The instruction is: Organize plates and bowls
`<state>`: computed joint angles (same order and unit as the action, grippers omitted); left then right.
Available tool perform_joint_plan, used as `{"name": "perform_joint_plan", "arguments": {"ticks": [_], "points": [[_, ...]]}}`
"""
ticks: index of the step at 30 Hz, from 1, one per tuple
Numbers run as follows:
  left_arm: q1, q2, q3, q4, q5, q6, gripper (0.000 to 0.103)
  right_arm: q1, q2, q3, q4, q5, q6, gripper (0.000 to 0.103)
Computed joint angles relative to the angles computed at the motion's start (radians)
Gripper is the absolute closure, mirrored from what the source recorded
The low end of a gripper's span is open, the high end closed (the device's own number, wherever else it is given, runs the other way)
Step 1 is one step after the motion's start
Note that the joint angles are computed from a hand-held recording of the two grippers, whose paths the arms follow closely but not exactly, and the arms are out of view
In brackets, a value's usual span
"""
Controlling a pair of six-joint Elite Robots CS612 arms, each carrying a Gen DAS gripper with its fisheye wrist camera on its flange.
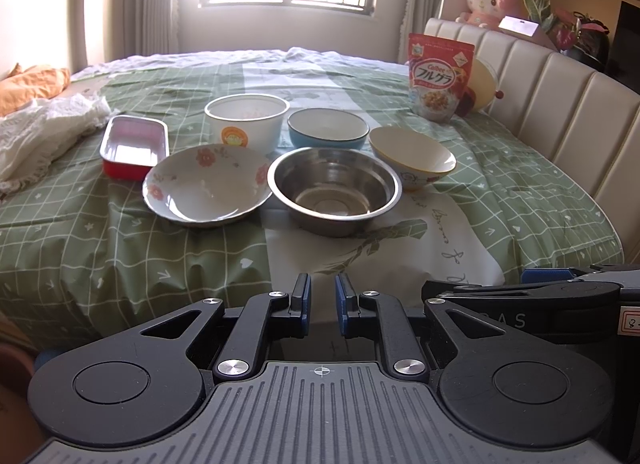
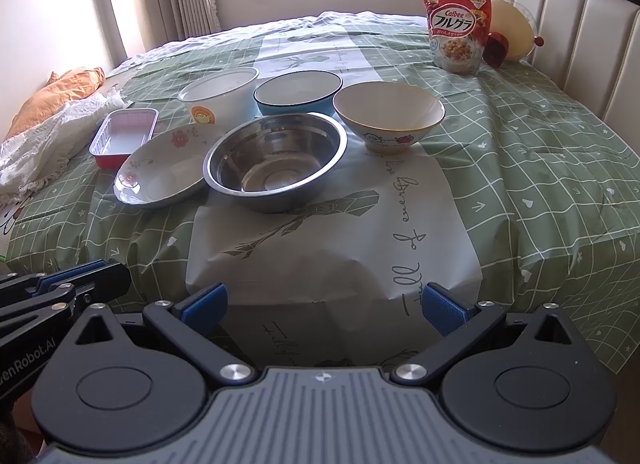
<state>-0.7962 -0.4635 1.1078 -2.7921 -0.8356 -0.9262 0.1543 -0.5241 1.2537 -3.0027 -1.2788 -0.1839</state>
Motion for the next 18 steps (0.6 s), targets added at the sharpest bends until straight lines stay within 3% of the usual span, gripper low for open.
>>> {"name": "perform_joint_plan", "arguments": {"ticks": [18], "points": [[0.003,0.017,-0.011,0.000,-0.014,-0.006,0.087,0.001,0.007,-0.015,0.021,0.000,0.004,0.000]]}}
